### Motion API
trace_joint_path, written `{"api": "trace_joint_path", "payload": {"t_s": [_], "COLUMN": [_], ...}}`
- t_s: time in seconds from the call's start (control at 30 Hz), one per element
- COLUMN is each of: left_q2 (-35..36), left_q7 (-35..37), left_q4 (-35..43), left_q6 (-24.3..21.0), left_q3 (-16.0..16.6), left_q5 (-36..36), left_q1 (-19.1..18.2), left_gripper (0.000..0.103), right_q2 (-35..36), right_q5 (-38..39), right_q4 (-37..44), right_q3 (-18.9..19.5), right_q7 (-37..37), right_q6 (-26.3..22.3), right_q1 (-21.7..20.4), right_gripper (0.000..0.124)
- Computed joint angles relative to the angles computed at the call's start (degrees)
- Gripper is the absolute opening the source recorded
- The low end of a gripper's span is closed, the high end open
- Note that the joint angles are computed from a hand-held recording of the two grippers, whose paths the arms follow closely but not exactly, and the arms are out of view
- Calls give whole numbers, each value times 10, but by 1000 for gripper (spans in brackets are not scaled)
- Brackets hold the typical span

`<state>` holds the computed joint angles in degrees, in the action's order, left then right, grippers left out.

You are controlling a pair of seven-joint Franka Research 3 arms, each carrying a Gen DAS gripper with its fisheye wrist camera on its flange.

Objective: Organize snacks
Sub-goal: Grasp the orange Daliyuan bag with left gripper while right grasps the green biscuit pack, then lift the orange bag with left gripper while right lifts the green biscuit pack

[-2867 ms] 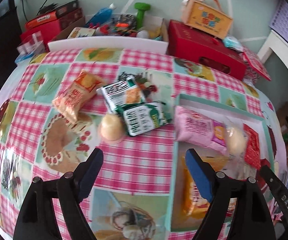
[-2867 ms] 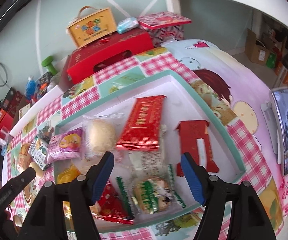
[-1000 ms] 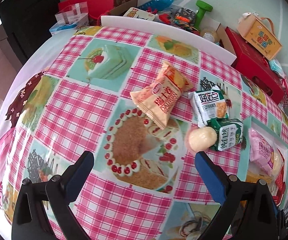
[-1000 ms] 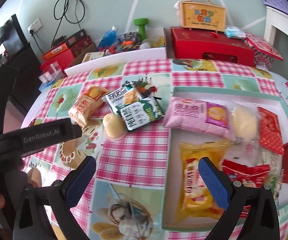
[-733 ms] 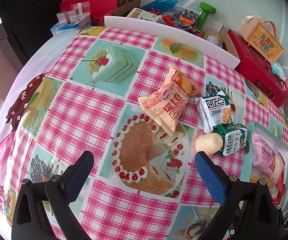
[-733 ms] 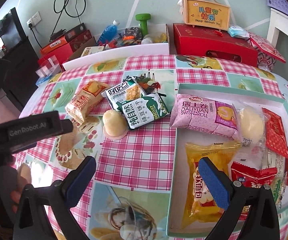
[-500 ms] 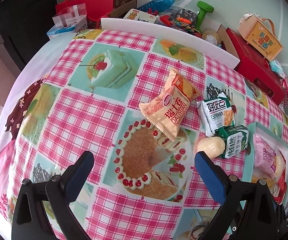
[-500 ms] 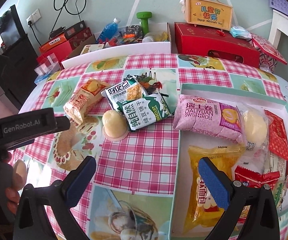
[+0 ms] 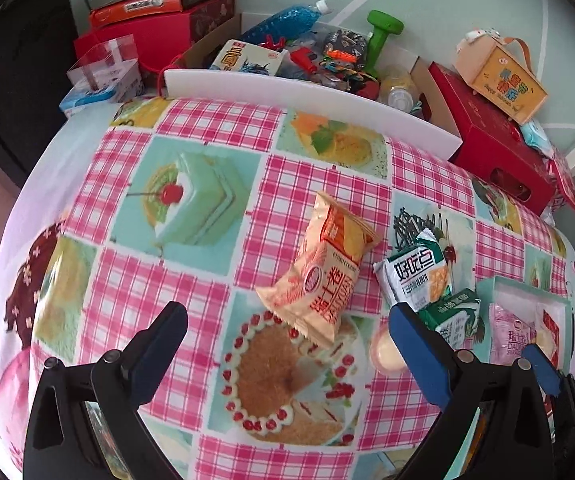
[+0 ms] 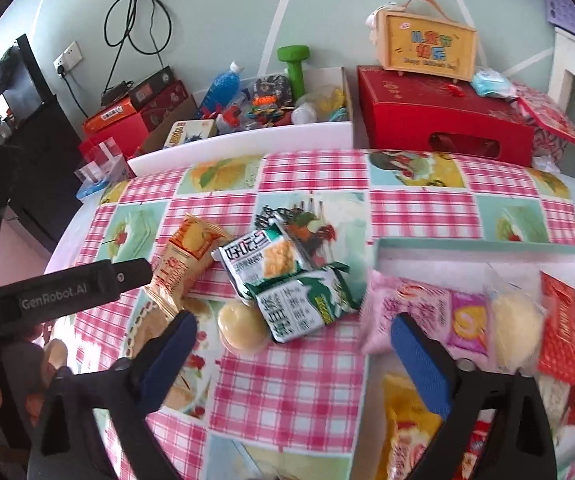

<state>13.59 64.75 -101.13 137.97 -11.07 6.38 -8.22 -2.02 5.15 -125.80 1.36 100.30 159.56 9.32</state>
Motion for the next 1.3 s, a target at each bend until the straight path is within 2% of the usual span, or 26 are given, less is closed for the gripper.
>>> {"api": "trace_joint_path", "payload": {"t_s": [0.13, 0.27, 0.3, 0.4, 0.5, 0.53, 0.57, 0.63, 0.7, 0.8, 1.0, 1.3], "left_q2": [27, 54, 61, 78, 89, 89, 90, 88, 81, 65, 53, 30], "left_q7": [23, 36, 38, 37, 28, 26, 22, 7, -12, -29, -34, -23], "left_q4": [27, 47, 52, 66, 72, 71, 70, 63, 47, 17, -1, -24], "left_q6": [-8, -8, -8, -7, -4, 0, 2, 8, 17, 37, 44, 38], "left_q3": [-2, -6, -7, -7, -6, -6, -6, -5, -4, -3, -4, -4], "left_q5": [12, 7, 6, 5, 3, 2, 1, -4, -8, -6, -4, -11], "left_q1": [-4, -7, -7, -10, -12, -12, -12, -11, -11, -10, -5, 4], "left_gripper": [100, 97, 94, 77, 72, 61, 56, 50, 48, 47, 47, 47], "right_q2": [39, 65, 68, 72, 79, 81, 82, 87, 87, 88, 94, 120], "right_q5": [24, -9, -1, 20, 26, 26, 28, 44, 61, 65, 110, 168], "right_q4": [40, 66, 68, 69, 78, 81, 84, 92, 98, 110, 137, 176], "right_q3": [-3, -9, -10, -11, -12, -13, -14, -14, -14, -19, -17, -18], "right_q7": [-48, -38, -44, -59, -61, -59, -56, -56, -52, -30, -8, 49], "right_q6": [-28, -56, -59, -57, -61, -63, -65, -72, -84, -105, -157, -238], "right_q1": [3, 7, 6, 5, 5, 5, 5, 3, 0, -3, -14, -22], "right_gripper": [86, 82, 81, 80, 79, 79, 79, 79, 78, 70, 58, 57]}}
